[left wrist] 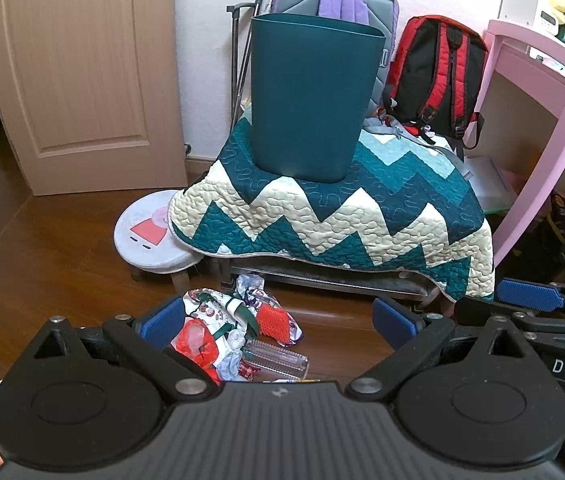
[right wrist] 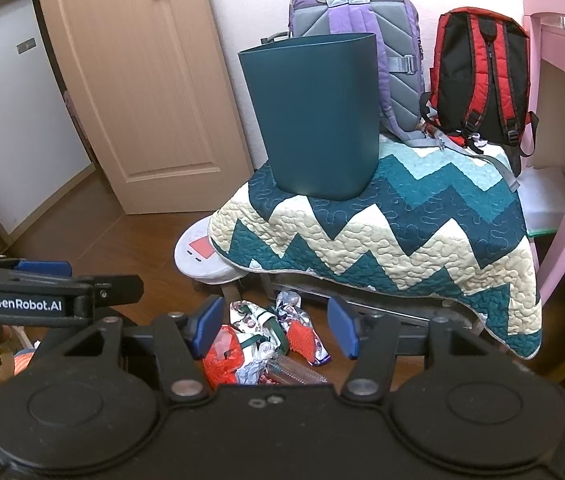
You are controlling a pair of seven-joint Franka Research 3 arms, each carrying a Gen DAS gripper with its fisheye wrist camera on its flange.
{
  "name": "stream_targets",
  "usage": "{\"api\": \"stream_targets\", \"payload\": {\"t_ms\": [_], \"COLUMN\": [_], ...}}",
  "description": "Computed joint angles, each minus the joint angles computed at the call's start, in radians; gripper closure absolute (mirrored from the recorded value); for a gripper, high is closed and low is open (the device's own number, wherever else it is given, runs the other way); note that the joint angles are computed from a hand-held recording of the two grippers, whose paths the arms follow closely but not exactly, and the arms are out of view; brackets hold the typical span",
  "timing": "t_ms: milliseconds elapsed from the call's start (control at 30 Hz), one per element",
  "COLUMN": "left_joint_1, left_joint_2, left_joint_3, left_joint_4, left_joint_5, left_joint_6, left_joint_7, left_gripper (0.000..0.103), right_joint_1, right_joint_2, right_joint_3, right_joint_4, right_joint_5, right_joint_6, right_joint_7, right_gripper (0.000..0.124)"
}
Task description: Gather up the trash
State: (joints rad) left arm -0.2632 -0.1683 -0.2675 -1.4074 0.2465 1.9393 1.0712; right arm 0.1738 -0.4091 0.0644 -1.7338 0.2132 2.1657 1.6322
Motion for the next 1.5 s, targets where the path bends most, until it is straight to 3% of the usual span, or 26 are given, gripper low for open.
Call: {"api": "stream_targets", "payload": {"t_ms": [1500], "left_joint_1": [0.005], "left_joint_2": [0.028], "left_joint_3": [0.014], "left_joint_4": [0.014], "left_joint_5": [-0.041], "left_joint_6": [-0.008], "left_joint_7": [0.021], "left_gripper": [0.003], "right_joint_1": [0.017], "right_joint_2": [0.027], "right_joint_3": [-0.013], "right_joint_4": [0.016], "right_joint_5": [0.031], "right_joint_6": [0.016], "right_joint_7": [-0.08], "right_gripper": [0.066]}}
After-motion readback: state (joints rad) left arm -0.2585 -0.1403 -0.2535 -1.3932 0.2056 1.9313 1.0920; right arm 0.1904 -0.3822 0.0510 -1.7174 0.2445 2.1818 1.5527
